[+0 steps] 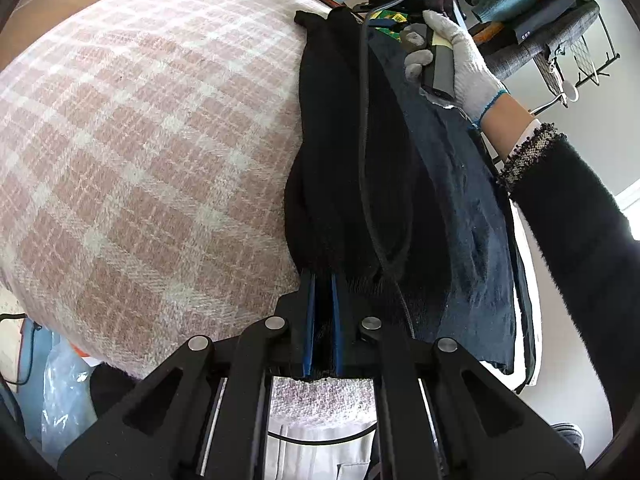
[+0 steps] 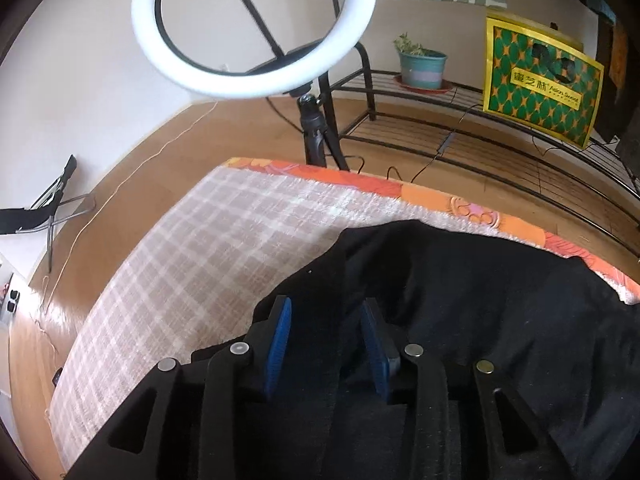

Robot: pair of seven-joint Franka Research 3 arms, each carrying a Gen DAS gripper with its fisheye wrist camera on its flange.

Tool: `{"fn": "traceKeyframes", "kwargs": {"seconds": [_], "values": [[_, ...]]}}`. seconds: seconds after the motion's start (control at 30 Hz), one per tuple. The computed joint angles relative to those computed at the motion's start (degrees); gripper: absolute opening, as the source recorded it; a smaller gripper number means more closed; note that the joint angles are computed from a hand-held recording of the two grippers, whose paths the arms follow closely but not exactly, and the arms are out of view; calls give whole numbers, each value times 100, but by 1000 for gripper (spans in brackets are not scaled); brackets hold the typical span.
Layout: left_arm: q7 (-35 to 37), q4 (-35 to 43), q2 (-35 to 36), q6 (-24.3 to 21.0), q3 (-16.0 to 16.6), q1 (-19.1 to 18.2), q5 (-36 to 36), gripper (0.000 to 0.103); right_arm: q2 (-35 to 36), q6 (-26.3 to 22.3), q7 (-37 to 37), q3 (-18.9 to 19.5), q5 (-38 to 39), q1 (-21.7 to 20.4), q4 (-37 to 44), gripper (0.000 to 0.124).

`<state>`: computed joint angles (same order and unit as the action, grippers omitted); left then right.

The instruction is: Fold large clothes

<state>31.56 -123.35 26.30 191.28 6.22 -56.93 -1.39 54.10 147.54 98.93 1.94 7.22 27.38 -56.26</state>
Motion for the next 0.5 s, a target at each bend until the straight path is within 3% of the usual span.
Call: {"fn": "traceKeyframes", "kwargs": {"seconds": [0.1,0.2,0.33,0.5], "values": [[2,67,7,-99,169,-182,-11,6,134,-161,-197,99,16,-14,194,26],[-54,75,8,-104,192,-199,41,6,163,-311,-301,31,-77,77,270,2],[-100,75,2,-115,206,-200,97,6,199,-459,-222,-236,-401,277,373,0],[-155,86,7,-130,255,-236,175,6,263,-755,341,-829,-1172,599,498,0]]}}
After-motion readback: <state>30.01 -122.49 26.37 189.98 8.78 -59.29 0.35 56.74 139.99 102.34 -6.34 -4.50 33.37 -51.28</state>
